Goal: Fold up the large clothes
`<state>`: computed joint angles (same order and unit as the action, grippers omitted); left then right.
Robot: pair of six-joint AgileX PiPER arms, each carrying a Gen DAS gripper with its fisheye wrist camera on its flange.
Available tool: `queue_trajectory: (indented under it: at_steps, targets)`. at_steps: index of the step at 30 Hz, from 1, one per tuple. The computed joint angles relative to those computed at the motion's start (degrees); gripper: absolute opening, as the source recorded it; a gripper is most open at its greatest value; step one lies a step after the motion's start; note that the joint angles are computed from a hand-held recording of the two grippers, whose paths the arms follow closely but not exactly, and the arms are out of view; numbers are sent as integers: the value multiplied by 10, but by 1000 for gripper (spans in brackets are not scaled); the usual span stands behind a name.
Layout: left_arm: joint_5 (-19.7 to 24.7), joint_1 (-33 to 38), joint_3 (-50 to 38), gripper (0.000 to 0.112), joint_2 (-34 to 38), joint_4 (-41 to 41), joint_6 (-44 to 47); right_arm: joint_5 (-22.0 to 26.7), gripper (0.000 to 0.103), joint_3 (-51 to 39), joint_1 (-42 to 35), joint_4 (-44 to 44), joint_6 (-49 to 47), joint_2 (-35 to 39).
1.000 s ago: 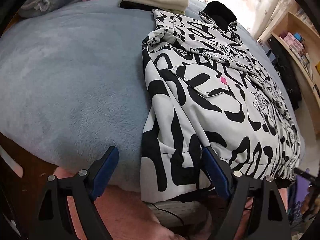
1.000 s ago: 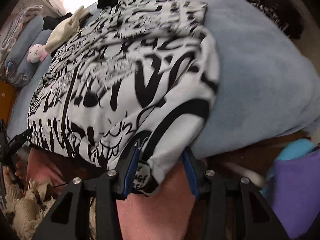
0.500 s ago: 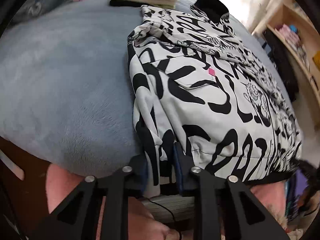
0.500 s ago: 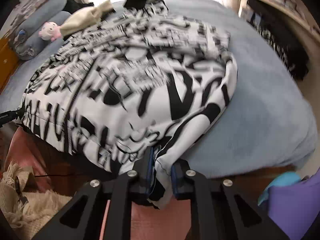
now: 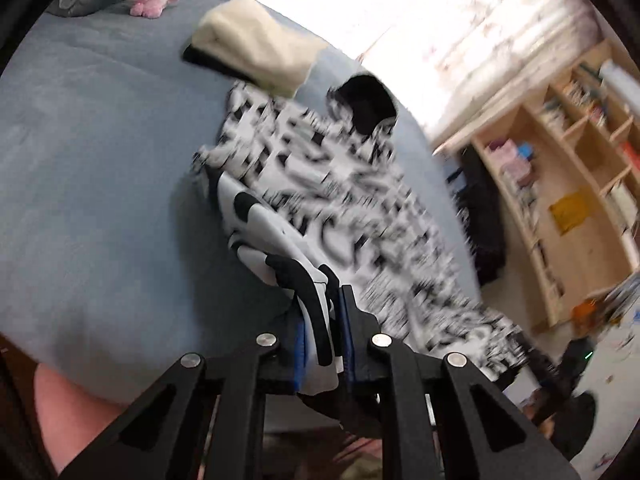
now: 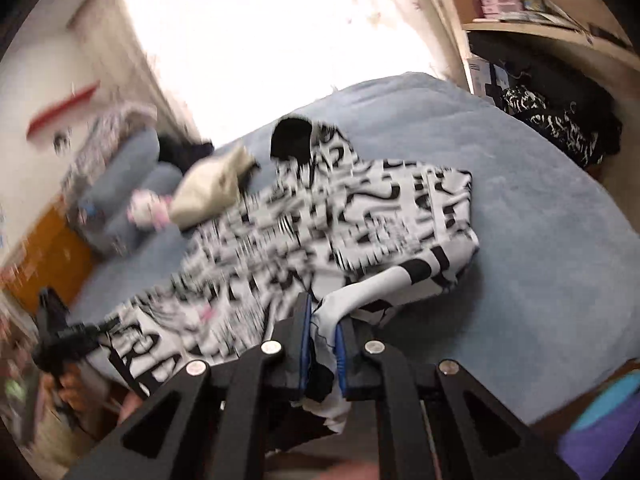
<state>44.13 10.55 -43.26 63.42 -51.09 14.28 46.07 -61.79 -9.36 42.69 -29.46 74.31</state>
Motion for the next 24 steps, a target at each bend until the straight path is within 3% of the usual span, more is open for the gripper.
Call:
queue_trajectory:
  at_steps: [8, 16, 18, 21, 23, 24]
  targets:
    - [-30, -7, -159, 12, 144, -16, -29, -9, 10, -150, -12, 61, 37, 143]
    - [-70, -42, -340, 14, 323, 82, -110, -15, 10, -368, 7, -11, 165, 333]
    - [-73, -55, -402, 16, 377, 136, -147, 7, 13, -456, 14, -47, 214, 401]
    - [-69, -67, -472, 42, 436, 206, -197, 58, 22, -578, 19, -103, 281, 489]
    - [-54, -65, -505, 74, 462, 220, -209, 92, 37, -632, 18, -118, 306, 530]
    - [-46, -63, -521, 76, 476, 220, -210, 103, 48, -654, 17, -120, 311, 548]
